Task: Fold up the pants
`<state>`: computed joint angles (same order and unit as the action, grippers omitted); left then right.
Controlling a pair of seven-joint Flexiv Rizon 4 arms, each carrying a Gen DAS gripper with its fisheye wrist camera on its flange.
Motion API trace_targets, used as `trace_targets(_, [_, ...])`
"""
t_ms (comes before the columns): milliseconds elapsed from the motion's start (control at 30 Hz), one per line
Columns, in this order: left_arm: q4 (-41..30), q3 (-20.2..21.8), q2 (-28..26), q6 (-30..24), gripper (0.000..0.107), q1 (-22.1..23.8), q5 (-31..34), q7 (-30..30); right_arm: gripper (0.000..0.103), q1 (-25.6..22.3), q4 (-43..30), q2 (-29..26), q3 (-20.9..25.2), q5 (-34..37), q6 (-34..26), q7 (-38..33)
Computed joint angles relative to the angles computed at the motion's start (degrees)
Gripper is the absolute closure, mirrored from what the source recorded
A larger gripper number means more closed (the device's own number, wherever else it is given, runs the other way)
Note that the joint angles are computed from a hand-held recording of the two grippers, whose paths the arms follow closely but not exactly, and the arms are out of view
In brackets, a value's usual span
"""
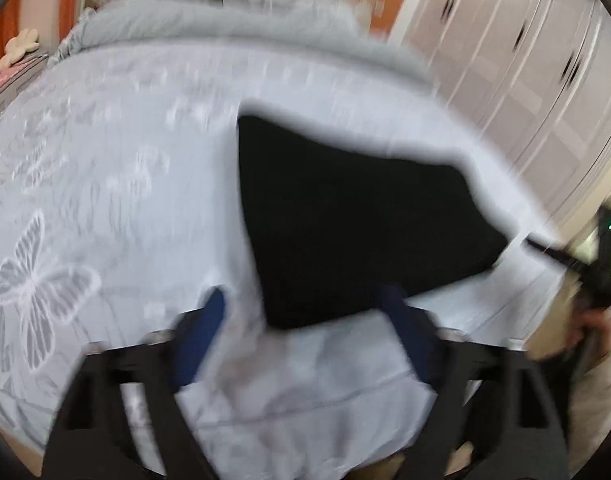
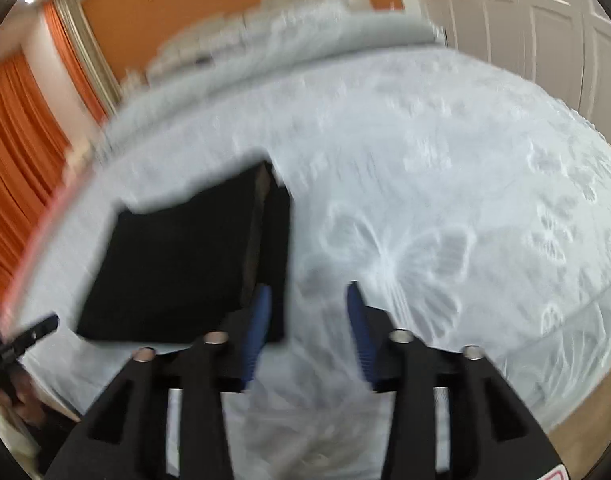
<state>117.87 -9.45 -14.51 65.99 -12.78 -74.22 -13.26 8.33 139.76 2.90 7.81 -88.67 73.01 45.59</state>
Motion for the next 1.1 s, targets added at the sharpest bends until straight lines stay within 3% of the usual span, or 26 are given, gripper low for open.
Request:
trace_targets(67, [-2.58,-0.48,-0.63,2.17,0.013,-0.78,-2.81,1.25,0.036,-1.33,-3.06,-1.30,-2.09,-4.92,3.30,0.76])
trace_targets(133, [-8.51,2.01,-4.91,4.44,0.012,-2.56,7.43,-8.58,0.027,-1.74,-8.00,-6.57,-3.36,-0.45,6.53,-7.57])
trace_targets(200, [-16.43,4.51,-10.73,1.37,0.012,-2.20,24.09,-23.99,0.026,-1.24,-11.98,-12.16,-3.29,9.99,7.87,-18.06])
trace_targets(267, [-25.13,6.46,-16.74,-2.27,0.012,-2.46,34.10,-35.00,0.026,-0.31,-15.89,-17.43,-3.40,19.61,9.18,-26.29])
trace_targets(400, [-39.18,9.81,-26.28,-10.90,0.012,-3.79,42.42,-46.22,0.026,-0.46,-21.48,-25.17,-0.76,33.94,10.32,-37.12])
trace_targets(467, [-45.12,8.81,-30.84,-14.72,0.014,-2.42,43.10,-51.01,0.025,-1.76,-23.41,-28.04,2.35,40.81,9.76,-41.88])
trace_targets(500, [-46.95,7.95,-32.23,-16.41,0.028,-1.57,43.23,-52.49,0.028,-1.44,-23.38,-28.23,2.46,41.98,9.37,-43.01])
trace_targets(533, [-49.71,6.31,-34.26,-20.13,0.040,0.00,42.58,-53.76,0.048,-1.50,-23.80,-28.55,2.81,42.89,9.54,-45.32])
trace_targets(567, [-52.48,3.58,-36.40,-25.19,0.064,2.28,40.79,-54.61,0.065,-0.93,-23.02,-28.20,2.16,43.17,11.42,-45.80])
trace_targets(633, [-54.24,1.49,-37.67,-26.42,0.077,3.65,40.40,-57.48,0.074,1.89,-22.33,-27.51,-1.98,41.40,15.22,-43.26])
trace_targets(700, [-52.00,-0.27,-35.47,-21.98,0.084,3.78,41.97,-55.87,0.076,6.69,-21.33,-24.63,-10.70,28.84,18.85,-32.98])
trace_targets(767, [-50.94,0.19,-34.23,-17.08,0.082,2.26,46.17,-53.72,0.075,8.26,-20.94,-23.84,-13.21,27.87,18.28,-33.68])
trace_targets(833, [-53.56,3.05,-36.65,-17.65,0.074,0.01,52.70,-56.53,0.068,7.21,-20.64,-27.49,-9.45,41.82,16.64,-42.62])
trace_targets(900, [-51.26,0.80,-35.98,-14.57,0.071,1.50,51.34,-56.89,0.060,7.29,-20.35,-27.59,-8.36,48.29,17.31,-45.91])
trace_targets(967, [-46.93,1.73,-31.89,-10.19,0.063,1.04,53.29,-57.71,0.037,9.92,-20.05,-23.14,-9.23,46.27,8.44,-47.20])
trace_targets(1000, [-43.97,2.62,-29.75,-6.50,0.054,0.58,55.03,-57.69,0.033,12.84,-18.44,-20.62,-12.42,41.65,6.88,-44.71])
trace_targets(1033, [-40.62,3.27,-27.45,-2.78,0.033,0.34,56.59,-57.59,0.030,14.18,-16.66,-18.64,-14.32,36.55,7.17,-42.02])
trace_targets(1067, [-36.98,3.15,-25.19,0.83,0.022,0.63,57.29,-57.21,0.029,14.48,-15.20,-17.06,-14.35,34.30,7.09,-40.99])
trace_targets(1100, [-32.55,1.78,-22.51,4.45,0.022,1.98,57.84,-56.32,0.028,13.87,-13.87,-16.03,-13.28,33.72,7.27,-40.63])
